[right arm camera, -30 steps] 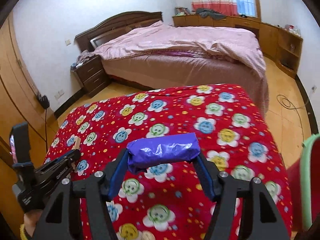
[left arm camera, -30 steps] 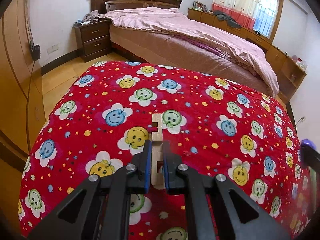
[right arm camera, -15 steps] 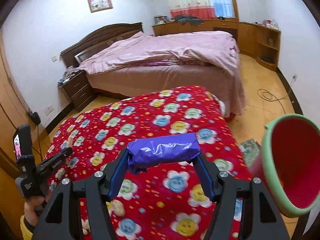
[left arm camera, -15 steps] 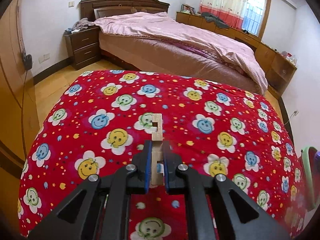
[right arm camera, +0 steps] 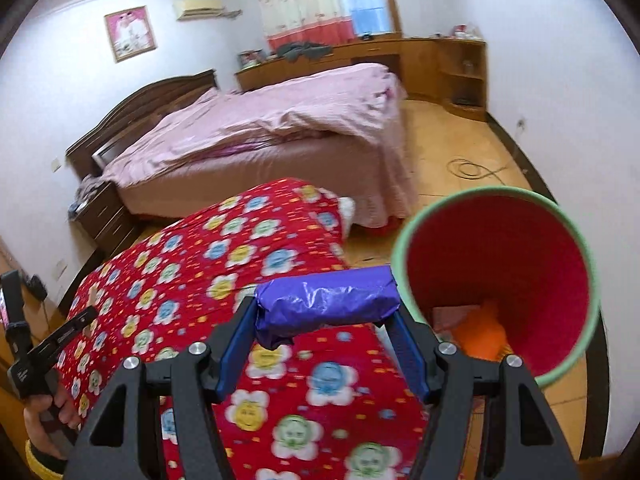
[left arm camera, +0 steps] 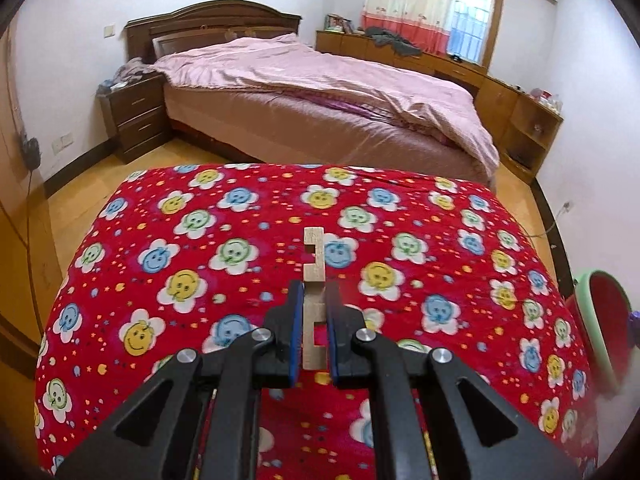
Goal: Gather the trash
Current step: 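Carry the wooden piece and purple bag over the red bucket with both tools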
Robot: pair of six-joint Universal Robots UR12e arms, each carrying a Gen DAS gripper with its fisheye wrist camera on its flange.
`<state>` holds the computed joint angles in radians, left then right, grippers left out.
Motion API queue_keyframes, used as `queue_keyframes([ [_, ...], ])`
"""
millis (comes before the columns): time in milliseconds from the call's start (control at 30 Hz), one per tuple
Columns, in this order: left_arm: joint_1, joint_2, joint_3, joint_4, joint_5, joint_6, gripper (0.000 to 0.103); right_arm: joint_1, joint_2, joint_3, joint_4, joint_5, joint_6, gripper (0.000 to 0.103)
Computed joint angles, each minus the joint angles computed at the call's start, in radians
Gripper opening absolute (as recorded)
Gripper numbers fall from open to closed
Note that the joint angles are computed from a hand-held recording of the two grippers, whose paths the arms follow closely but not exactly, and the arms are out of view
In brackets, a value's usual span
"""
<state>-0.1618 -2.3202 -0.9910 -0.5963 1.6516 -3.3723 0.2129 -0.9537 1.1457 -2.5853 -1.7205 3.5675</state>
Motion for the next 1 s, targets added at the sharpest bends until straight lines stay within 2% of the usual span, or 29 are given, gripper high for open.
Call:
queue_keyframes([
  [433,-0.039,0.007,0.03,-0.024,-0.094,0.072,0.01,-0.044,-0.085,0.146,-0.068,-0.053,0.099,0.067],
  [767,-0.087,-0.016,0.1,-0.079,-0.175,0.138,0.01,-0.08,-0.133,0.231,-0.095,-0.049,0.173,0.067],
  [1000,-0.123,-0.049,0.17,-0.135,-0.233,0.183,0.009,-0.104,-0.155,0.269,-0.095,-0.043,0.191,0.067],
])
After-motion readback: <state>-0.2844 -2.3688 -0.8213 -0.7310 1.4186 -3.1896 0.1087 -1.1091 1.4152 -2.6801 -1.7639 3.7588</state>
